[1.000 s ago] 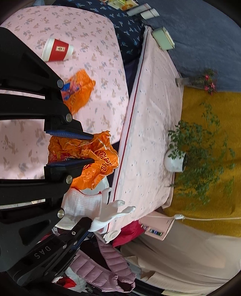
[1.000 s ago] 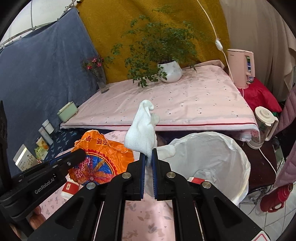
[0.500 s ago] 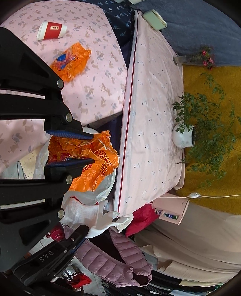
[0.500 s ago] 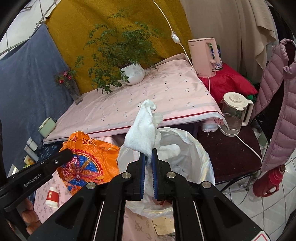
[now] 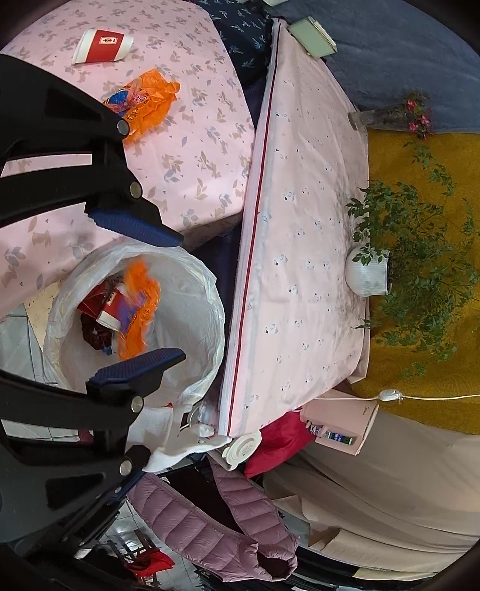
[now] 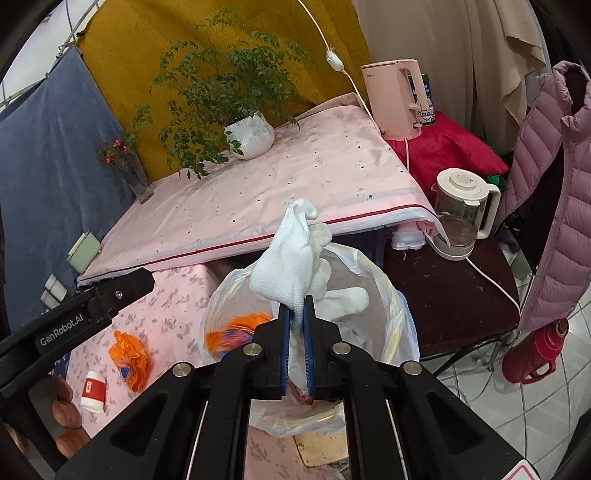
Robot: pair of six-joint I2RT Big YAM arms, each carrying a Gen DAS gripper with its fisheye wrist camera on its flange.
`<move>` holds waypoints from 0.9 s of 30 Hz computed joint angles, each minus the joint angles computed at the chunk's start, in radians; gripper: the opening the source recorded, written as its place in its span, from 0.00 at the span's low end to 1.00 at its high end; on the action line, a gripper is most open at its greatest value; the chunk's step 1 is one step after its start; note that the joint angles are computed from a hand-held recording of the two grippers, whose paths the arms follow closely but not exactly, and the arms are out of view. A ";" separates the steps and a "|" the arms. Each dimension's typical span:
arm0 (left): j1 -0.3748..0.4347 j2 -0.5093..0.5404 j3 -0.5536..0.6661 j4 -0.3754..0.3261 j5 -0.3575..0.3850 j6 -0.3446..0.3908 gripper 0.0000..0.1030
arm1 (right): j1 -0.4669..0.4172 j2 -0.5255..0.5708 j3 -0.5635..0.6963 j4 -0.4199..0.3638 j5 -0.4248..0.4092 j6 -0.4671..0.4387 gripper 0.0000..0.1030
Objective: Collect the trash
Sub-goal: 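Carry bag and glove over the bin and open both grippers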
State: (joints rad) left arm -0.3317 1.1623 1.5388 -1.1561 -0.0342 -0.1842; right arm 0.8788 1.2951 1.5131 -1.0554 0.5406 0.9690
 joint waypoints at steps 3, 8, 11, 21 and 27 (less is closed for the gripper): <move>0.008 0.000 -0.003 -0.004 0.005 -0.002 0.54 | -0.003 0.008 0.005 0.005 -0.009 -0.007 0.07; 0.015 -0.003 -0.007 -0.004 0.004 0.002 0.54 | -0.002 0.025 0.022 0.008 -0.016 -0.019 0.07; 0.023 -0.006 -0.011 -0.005 0.005 0.006 0.55 | 0.000 0.036 0.033 0.006 -0.017 -0.023 0.07; 0.048 -0.019 -0.024 -0.008 0.006 0.006 0.61 | 0.011 0.069 0.077 -0.011 -0.002 -0.025 0.21; 0.069 -0.030 -0.038 -0.007 0.015 0.008 0.62 | 0.022 0.080 0.092 -0.017 0.008 -0.025 0.31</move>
State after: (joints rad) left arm -0.2630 1.1324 1.5007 -1.1632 -0.0197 -0.1760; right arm 0.9010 1.3750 1.6055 -1.0724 0.5490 0.9439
